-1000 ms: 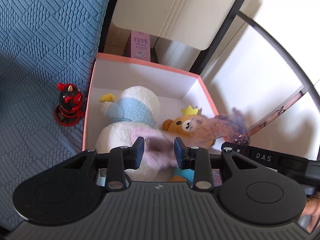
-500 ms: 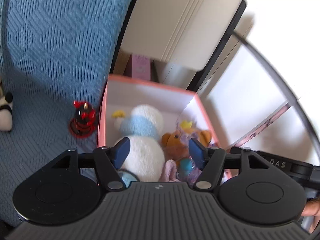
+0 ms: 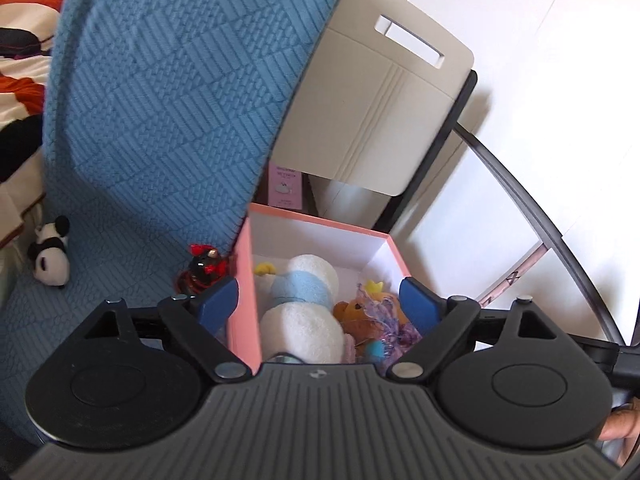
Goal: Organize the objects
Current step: 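Open left gripper to drop bunny while right gripper releases bow into box, then withdraw both grippers from box toward panda plush and red figurine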
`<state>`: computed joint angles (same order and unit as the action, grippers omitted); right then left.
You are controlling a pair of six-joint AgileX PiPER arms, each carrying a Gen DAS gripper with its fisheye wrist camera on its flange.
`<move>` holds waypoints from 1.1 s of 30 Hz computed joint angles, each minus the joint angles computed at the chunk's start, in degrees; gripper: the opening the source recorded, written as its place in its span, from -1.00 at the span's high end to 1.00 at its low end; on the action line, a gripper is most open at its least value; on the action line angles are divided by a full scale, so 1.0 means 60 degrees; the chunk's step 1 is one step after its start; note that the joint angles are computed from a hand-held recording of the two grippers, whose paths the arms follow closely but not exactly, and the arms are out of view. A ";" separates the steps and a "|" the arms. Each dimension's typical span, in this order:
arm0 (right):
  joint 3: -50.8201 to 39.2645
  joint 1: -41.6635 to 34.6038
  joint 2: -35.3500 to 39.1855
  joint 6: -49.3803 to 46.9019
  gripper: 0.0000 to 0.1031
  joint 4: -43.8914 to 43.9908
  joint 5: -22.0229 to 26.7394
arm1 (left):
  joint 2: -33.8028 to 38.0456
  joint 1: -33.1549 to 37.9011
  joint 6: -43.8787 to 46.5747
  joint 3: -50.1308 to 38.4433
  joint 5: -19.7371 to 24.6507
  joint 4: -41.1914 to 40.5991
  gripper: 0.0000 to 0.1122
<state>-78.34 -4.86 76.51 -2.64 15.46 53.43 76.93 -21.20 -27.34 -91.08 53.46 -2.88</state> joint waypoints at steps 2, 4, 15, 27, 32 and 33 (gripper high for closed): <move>0.0144 0.0357 -0.0187 0.0309 -0.68 -0.0222 -0.0080 | -0.0321 0.0003 -0.0005 0.0286 -0.0027 0.0256 -0.63; 0.0274 0.0664 -0.0323 0.0433 -0.68 -0.0218 -0.0125 | -0.0656 0.0063 0.0279 0.0593 -0.0126 0.0315 -0.64; 0.0269 0.3097 -0.0508 0.2822 -0.68 -0.2112 -0.0334 | -0.1707 0.1743 0.2532 0.2131 -0.0729 -0.2097 -0.64; 0.0475 0.5219 -0.0221 0.5308 -0.68 -0.3956 -0.0444 | -0.2157 0.4377 0.5613 0.2990 -0.0263 -0.4883 -0.65; 0.0300 0.5705 0.0070 0.5732 -0.68 -0.4290 -0.0343 | -0.2249 0.5692 0.6635 0.3246 0.0052 -0.5770 -0.64; 0.0247 0.5793 0.0137 0.5794 -0.68 -0.4348 -0.0320 | -0.2396 0.5927 0.6796 0.3506 -0.0174 -0.5926 -0.64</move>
<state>-76.86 29.90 77.33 32.13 -10.63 51.51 62.55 14.36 13.44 -70.05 52.42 -38.44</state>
